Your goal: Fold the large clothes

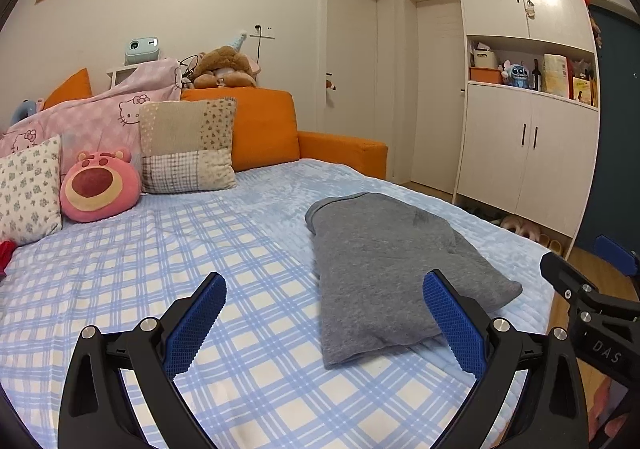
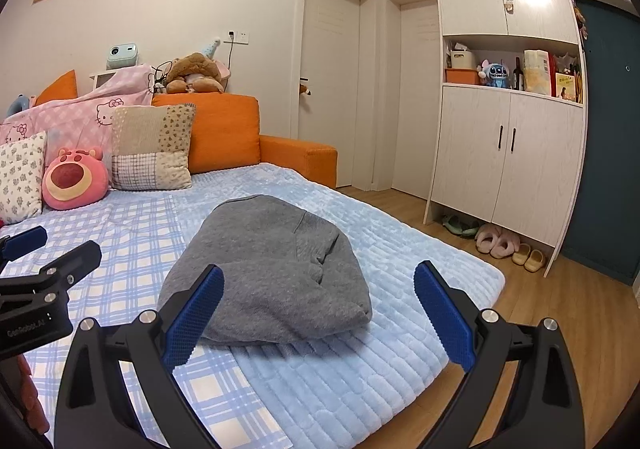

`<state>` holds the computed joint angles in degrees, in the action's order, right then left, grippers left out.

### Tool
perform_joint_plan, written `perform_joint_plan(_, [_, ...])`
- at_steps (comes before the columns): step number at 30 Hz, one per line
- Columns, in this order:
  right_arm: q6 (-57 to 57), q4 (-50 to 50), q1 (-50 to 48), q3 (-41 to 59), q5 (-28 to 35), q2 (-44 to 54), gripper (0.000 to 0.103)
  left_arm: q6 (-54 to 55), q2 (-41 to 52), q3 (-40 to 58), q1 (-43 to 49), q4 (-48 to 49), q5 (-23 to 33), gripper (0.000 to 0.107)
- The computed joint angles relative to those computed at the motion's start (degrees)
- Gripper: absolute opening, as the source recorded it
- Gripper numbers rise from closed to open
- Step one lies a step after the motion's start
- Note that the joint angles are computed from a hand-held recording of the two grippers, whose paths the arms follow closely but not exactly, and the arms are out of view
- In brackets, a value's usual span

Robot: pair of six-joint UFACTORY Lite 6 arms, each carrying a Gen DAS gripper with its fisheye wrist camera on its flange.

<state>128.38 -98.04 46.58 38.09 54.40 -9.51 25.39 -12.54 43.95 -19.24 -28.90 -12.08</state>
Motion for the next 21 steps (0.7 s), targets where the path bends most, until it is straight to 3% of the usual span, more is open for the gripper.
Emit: perform_joint_plan(21, [2.3, -1.9, -1.2, -0.6, -1.4, 0.2, 0.095, 0.3, 1.1, -1.2, -1.8, 0.1, -2.8, 0.1])
